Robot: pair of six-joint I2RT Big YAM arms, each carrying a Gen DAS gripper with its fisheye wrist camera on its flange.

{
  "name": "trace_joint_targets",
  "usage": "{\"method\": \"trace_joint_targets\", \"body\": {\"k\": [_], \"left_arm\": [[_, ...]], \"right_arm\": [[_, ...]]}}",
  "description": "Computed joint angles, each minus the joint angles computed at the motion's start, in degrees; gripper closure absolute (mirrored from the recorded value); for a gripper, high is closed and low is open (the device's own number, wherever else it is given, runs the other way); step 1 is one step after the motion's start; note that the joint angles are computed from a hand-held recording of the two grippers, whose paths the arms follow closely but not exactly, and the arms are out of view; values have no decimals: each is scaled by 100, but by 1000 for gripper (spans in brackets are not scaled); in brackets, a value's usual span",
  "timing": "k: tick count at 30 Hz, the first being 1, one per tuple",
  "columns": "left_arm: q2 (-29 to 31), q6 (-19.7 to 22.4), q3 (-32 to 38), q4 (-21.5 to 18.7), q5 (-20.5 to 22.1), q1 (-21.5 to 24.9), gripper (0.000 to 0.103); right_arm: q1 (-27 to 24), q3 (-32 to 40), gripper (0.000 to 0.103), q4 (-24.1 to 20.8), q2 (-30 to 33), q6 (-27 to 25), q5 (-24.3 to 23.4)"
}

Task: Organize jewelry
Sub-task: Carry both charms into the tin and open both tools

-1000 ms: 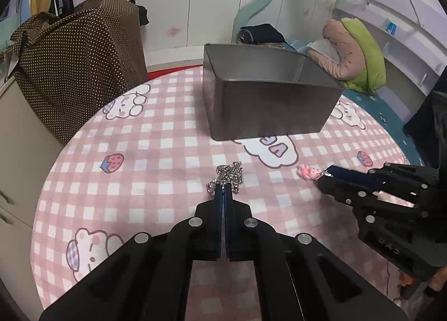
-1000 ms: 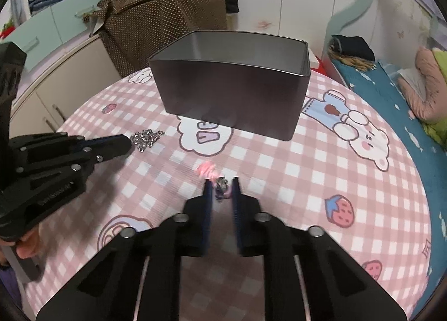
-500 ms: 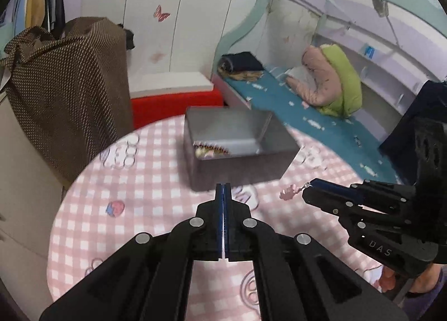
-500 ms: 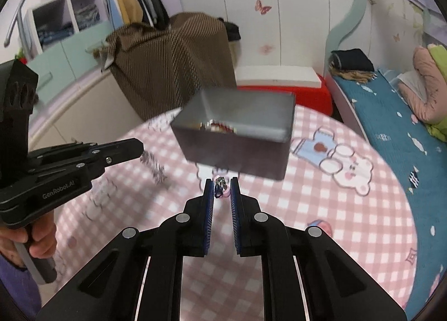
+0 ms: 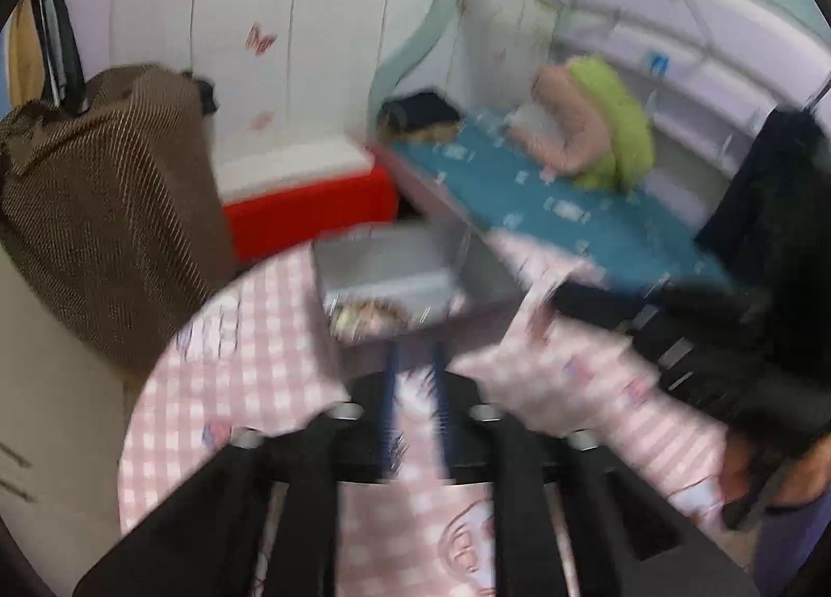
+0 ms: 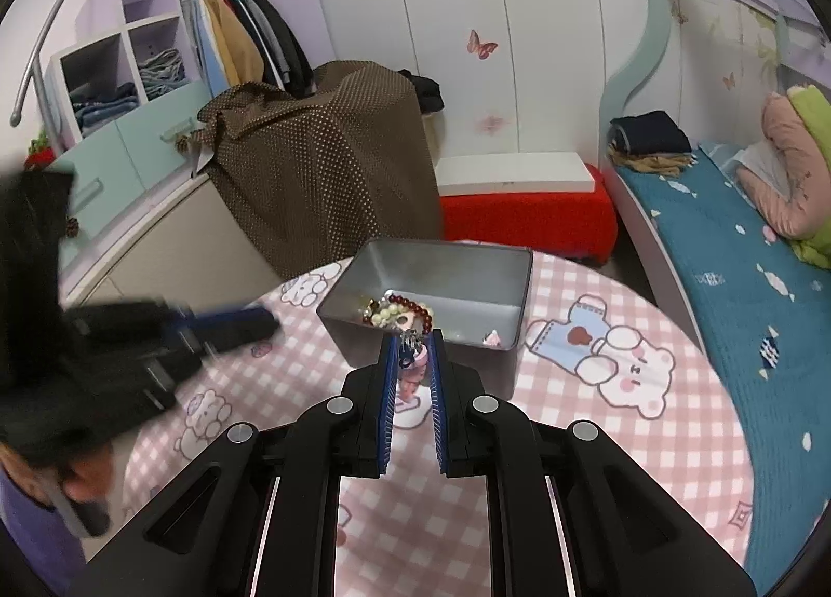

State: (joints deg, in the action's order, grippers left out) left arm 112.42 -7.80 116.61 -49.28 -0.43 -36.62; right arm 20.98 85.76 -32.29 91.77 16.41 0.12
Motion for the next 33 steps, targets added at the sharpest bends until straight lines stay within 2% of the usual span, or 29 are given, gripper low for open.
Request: {"method": "trace_joint_targets", "body": {"k": [1,4,9,13,15,18,22,28,33], "left_arm": [[40,-23,-39,-32,-64,5,71],[212,-173,-169,-166,-140,-9,70],[321,-258,-347,-163,-326,-7,71],[343,-256,-401,-116,-346,-6,73],[364,-146,-375,-145,-479,-27,79],[347,-95,-419,-78,-508,-48,80],[329,-42,-397,-68,-259,-17,80],[-50,-81,-434,267,53,73,80],[-54,-19,50,292,214,107,80]], "right_arm": [[-4,-34,90,16,11,35,-18],[-7,-107,90,17,50,96,-80],[11,-190,90,34,100,169,-148],[34,-189,90,26,120,191,-146],[37,-185,90,32,130,208,-149],[41,-172,90,46,149,218,-157],[34,-172,90,62,154,221,-153],[16,-104,90,93,152,209,-122],[-28,34,90,118,152,195,-107]]}}
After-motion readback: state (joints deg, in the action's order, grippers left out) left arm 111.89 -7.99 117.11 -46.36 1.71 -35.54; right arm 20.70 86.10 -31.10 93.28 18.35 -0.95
